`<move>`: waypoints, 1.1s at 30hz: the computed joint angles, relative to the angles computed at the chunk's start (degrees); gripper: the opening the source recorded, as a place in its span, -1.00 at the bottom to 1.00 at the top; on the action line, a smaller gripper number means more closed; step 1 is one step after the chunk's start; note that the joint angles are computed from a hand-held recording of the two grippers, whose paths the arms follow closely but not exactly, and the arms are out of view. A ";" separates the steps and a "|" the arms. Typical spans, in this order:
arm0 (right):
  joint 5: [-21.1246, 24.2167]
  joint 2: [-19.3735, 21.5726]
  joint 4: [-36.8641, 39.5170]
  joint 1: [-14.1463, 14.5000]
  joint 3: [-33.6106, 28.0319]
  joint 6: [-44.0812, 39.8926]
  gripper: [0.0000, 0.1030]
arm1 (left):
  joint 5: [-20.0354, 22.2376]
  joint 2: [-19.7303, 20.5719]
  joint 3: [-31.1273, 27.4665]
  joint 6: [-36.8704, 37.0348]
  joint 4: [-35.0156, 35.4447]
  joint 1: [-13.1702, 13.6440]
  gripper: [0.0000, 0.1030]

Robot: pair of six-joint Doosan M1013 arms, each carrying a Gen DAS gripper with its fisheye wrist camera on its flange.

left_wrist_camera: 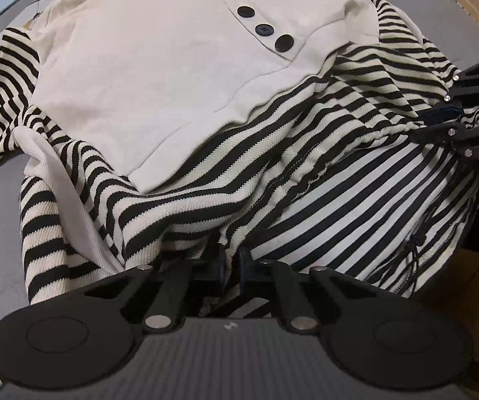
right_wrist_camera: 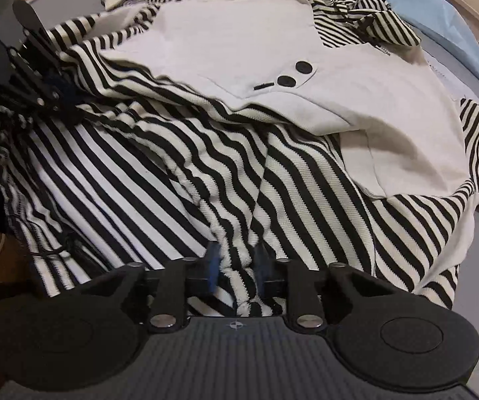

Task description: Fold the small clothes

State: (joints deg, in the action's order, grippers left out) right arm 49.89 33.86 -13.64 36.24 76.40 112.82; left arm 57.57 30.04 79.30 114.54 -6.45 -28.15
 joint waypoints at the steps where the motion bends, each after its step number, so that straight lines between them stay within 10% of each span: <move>1: -0.89 -0.48 -0.03 -0.01 0.59 0.34 -0.71 | -0.20 -0.27 0.20 0.58 -0.77 0.16 -0.88; 11: -11.63 -9.30 6.89 -0.94 10.35 -1.43 -0.79 | 2.46 -5.87 4.76 19.67 -18.16 4.35 -0.90; 19: -4.72 -10.20 18.53 -1.26 11.18 -11.31 -0.78 | 11.04 -5.95 4.77 26.74 -19.14 3.75 -0.86; 27: -13.87 -13.04 3.12 -3.09 13.56 18.23 -0.27 | 1.48 -4.69 2.51 11.84 -27.42 7.74 -0.13; 33: -2.17 -10.18 -7.78 -4.13 11.57 39.60 -0.24 | 0.16 -1.12 -1.02 -14.25 -14.97 7.94 -0.07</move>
